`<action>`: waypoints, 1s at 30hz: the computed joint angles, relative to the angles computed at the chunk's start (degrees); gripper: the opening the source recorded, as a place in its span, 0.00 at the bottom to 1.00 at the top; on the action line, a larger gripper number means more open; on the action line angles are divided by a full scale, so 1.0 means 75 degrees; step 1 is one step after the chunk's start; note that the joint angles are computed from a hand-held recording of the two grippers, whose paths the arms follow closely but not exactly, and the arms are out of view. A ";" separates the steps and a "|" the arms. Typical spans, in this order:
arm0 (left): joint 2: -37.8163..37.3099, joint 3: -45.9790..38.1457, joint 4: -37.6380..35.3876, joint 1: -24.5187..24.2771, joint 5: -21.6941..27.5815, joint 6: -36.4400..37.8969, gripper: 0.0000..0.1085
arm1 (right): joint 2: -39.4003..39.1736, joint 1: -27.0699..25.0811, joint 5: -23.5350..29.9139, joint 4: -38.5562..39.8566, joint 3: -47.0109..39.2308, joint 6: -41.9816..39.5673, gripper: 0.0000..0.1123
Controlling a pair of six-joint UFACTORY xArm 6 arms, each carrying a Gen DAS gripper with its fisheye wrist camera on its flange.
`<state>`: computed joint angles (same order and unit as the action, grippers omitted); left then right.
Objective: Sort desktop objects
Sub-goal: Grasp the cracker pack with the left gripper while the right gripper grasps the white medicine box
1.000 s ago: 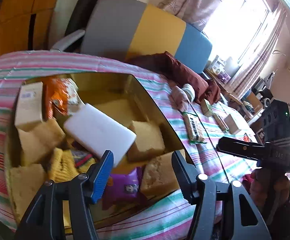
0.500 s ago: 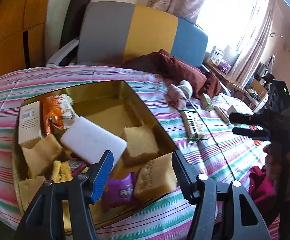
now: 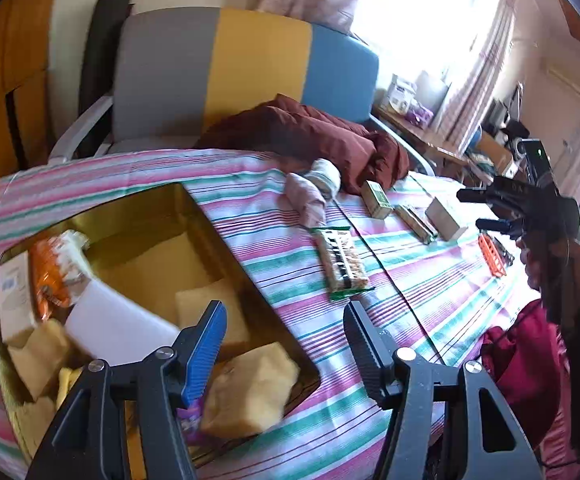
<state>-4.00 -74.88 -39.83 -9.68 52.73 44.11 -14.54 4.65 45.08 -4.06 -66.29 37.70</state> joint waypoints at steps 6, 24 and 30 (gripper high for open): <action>0.0299 -0.0397 0.0198 -0.0566 0.0181 -0.0176 0.57 | -0.0141 -0.0952 -0.0035 -0.0372 0.0188 0.0128 0.86; 0.1091 -0.0859 0.0867 -0.1473 0.0567 -0.0639 0.57 | 0.1427 -0.2165 0.0136 -0.1391 -0.0742 -0.0474 0.86; 0.1667 -0.1457 0.1121 -0.1620 0.0679 -0.1236 0.57 | 0.1958 -0.2243 0.0365 -0.1656 -0.1007 -0.0753 0.87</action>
